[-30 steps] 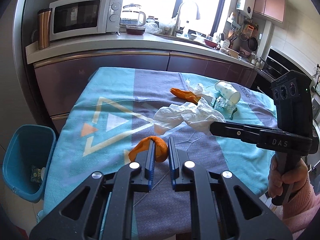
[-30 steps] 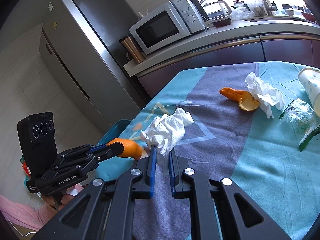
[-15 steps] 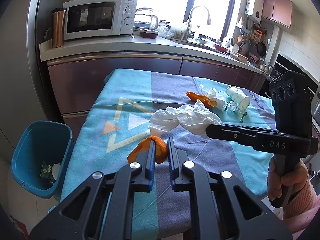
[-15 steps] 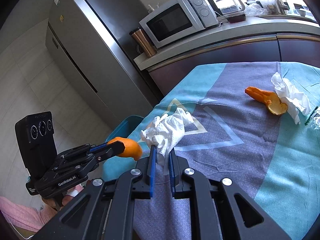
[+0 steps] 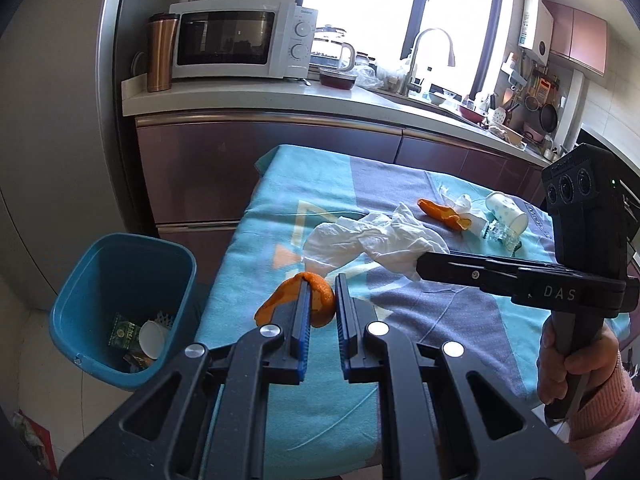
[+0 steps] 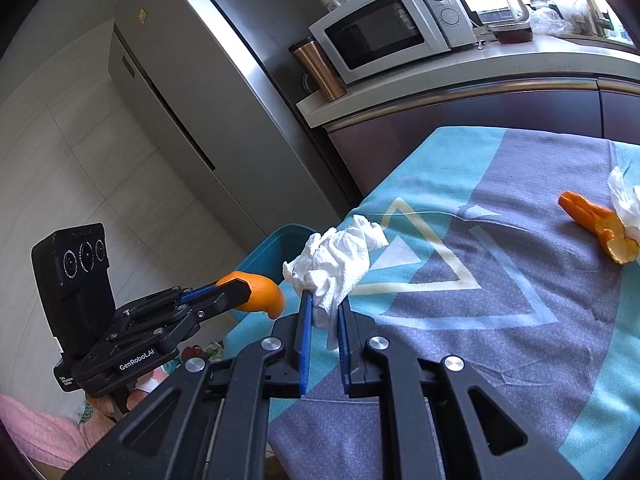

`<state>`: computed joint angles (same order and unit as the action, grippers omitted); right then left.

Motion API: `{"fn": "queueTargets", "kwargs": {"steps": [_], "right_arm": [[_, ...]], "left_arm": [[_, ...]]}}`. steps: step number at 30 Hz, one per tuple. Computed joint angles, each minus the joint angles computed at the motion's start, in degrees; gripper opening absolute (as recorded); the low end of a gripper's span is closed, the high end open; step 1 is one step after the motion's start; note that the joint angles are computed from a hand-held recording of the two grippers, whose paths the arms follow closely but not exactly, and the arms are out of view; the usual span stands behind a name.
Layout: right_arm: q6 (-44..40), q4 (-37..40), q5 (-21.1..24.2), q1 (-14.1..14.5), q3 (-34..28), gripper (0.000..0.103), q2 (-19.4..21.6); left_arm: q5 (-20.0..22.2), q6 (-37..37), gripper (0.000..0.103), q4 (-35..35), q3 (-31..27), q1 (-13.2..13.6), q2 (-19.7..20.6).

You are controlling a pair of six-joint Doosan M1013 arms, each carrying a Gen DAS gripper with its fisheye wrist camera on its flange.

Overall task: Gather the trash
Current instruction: 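Carry the orange peel and tissue to the teal bin and open both tools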

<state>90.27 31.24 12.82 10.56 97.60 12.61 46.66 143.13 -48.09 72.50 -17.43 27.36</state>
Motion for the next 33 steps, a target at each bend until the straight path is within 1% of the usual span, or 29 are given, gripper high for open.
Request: {"fn": "queueTargets", "kwargs": {"steps": [4,10,18,25,33], "right_arm": [[-3.9,3.2,1.7,0.2,-1.9,0.011,1.4],[-6.3,4.4,4.0,0.6,-4.8,0.011,3.3],[-9.6,6.4,6.7,0.8,-8.4,0.011,5.6],[-10.8,6.1,9.4,1.0,-11.3,0.011,7.5],[-10.0,4.3,12.3,1.2,-15.2,0.011,10.2]], "left_arm": [[-1.3,-1.8,0.012,0.6,0.0,0.9,0.0],[-3.1,-3.8,0.012,1.3,-0.7,2.2,0.5],[-5.2,-7.3,0.012,3.7,-1.6,3.3,1.0],[-6.6,-10.0,0.012,6.2,-2.1,3.6,1.5],[-7.3,-13.7,0.012,9.4,-3.2,3.9,2.5]]}}
